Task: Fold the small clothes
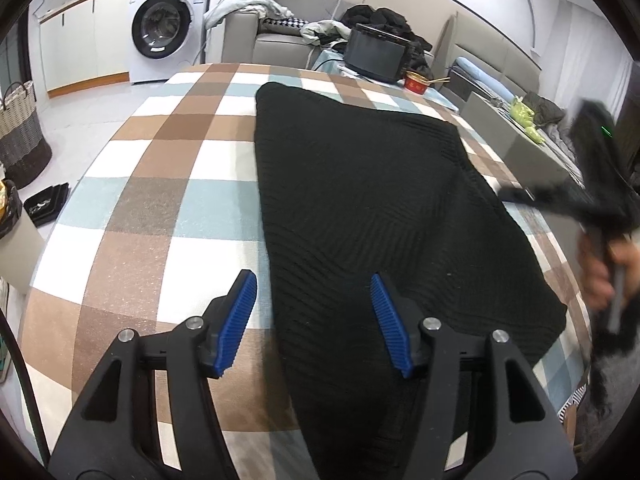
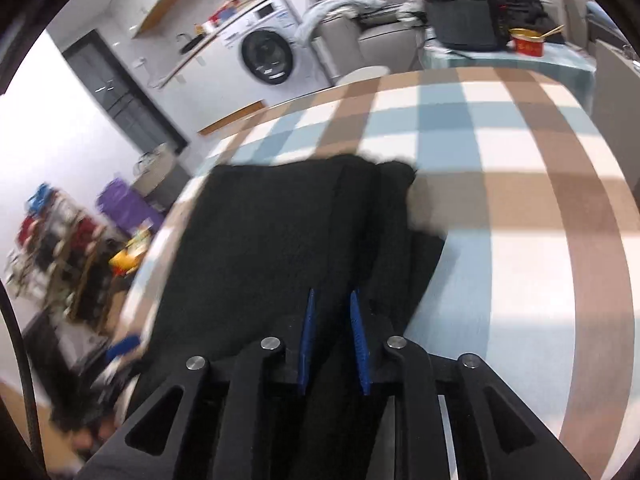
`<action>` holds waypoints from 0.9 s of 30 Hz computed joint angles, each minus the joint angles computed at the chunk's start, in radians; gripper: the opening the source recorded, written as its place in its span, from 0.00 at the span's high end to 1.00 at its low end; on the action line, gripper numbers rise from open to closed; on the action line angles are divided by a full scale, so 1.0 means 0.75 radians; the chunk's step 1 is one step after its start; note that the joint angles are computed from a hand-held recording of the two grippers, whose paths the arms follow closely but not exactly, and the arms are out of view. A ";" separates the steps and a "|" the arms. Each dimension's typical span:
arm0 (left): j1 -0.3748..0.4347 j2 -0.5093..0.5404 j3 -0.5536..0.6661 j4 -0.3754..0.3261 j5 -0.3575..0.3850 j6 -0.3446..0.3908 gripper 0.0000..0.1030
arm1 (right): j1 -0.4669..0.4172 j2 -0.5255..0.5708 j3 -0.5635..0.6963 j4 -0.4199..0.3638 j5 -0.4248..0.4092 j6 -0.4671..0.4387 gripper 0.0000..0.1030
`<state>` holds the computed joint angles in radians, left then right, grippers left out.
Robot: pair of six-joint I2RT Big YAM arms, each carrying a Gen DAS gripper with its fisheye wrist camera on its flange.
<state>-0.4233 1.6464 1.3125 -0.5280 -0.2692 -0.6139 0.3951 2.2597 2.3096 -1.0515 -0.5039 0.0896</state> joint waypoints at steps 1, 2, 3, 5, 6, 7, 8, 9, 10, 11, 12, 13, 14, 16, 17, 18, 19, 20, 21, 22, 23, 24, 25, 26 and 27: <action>-0.005 0.001 0.002 0.001 -0.002 0.006 0.45 | -0.001 -0.074 -0.120 0.018 -0.032 -0.038 0.78; -0.009 0.003 0.003 0.000 -0.001 0.007 0.45 | -0.004 -0.159 -0.259 0.047 -0.075 -0.074 0.77; -0.013 0.007 0.006 -0.005 0.004 0.004 0.45 | -0.003 -0.203 -0.331 0.061 -0.100 -0.092 0.75; -0.016 0.015 0.011 -0.010 0.014 0.001 0.45 | -0.004 -0.315 -0.522 0.088 -0.183 -0.137 0.62; -0.022 0.016 0.013 -0.014 0.013 0.002 0.45 | -0.004 -0.340 -0.566 0.096 -0.195 -0.137 0.56; -0.028 0.016 0.016 -0.016 0.005 0.009 0.45 | 0.002 -0.368 -0.616 0.088 -0.190 -0.147 0.54; -0.035 0.015 0.017 -0.018 -0.004 0.016 0.45 | 0.007 -0.393 -0.659 0.090 -0.188 -0.170 0.54; -0.040 0.012 0.018 -0.022 -0.011 0.017 0.45 | 0.014 -0.422 -0.711 0.094 -0.182 -0.229 0.54; -0.047 0.006 0.016 -0.023 -0.016 0.015 0.45 | 0.017 -0.440 -0.740 0.096 -0.189 -0.275 0.52; -0.051 0.001 0.011 -0.020 -0.020 0.015 0.45 | 0.020 -0.457 -0.769 0.101 -0.190 -0.326 0.50; -0.056 -0.005 0.005 -0.017 -0.026 0.013 0.45 | 0.024 -0.475 -0.796 0.113 -0.160 -0.366 0.50; -0.060 -0.008 0.001 -0.018 -0.031 0.011 0.45 | 0.027 -0.489 -0.817 0.123 -0.137 -0.386 0.50; -0.063 -0.010 -0.001 -0.020 -0.032 0.008 0.45 | 0.031 -0.500 -0.832 0.123 -0.112 -0.416 0.50; -0.065 -0.010 -0.002 -0.027 -0.033 0.000 0.45 | 0.051 -0.534 -0.880 0.161 -0.046 -0.463 0.60; -0.065 -0.010 -0.001 -0.029 -0.034 -0.006 0.45 | 0.068 -0.554 -0.911 0.202 0.017 -0.500 0.79; -0.065 -0.012 -0.002 -0.028 -0.032 -0.010 0.45 | 0.083 -0.561 -0.925 0.221 0.062 -0.527 0.81; -0.064 -0.016 -0.005 -0.024 -0.031 -0.010 0.45 | 0.081 -0.549 -0.904 0.207 0.054 -0.515 0.87; -0.059 -0.018 -0.007 -0.017 -0.026 -0.003 0.45 | 0.074 -0.529 -0.868 0.183 0.010 -0.492 0.90; -0.059 -0.022 -0.010 -0.013 -0.028 0.000 0.45 | 0.065 -0.530 -0.857 0.178 -0.037 -0.470 0.90; -0.058 -0.025 -0.012 -0.013 -0.033 -0.002 0.45 | 0.054 -0.536 -0.853 0.178 -0.094 -0.436 0.90; -0.056 -0.028 -0.015 -0.013 -0.034 -0.008 0.45 | 0.040 -0.522 -0.824 0.168 -0.162 -0.396 0.90; -0.052 -0.029 -0.018 -0.012 -0.030 -0.012 0.45 | 0.025 -0.516 -0.820 0.172 -0.235 -0.343 0.90; -0.048 -0.029 -0.020 -0.013 -0.023 -0.018 0.45 | 0.015 -0.498 -0.805 0.159 -0.276 -0.281 0.90; -0.047 -0.027 -0.020 -0.015 -0.018 -0.021 0.45 | 0.015 -0.486 -0.796 0.133 -0.261 -0.263 0.90; -0.046 -0.024 -0.019 -0.016 -0.014 -0.020 0.45 | 0.023 -0.467 -0.790 0.092 -0.165 -0.266 0.89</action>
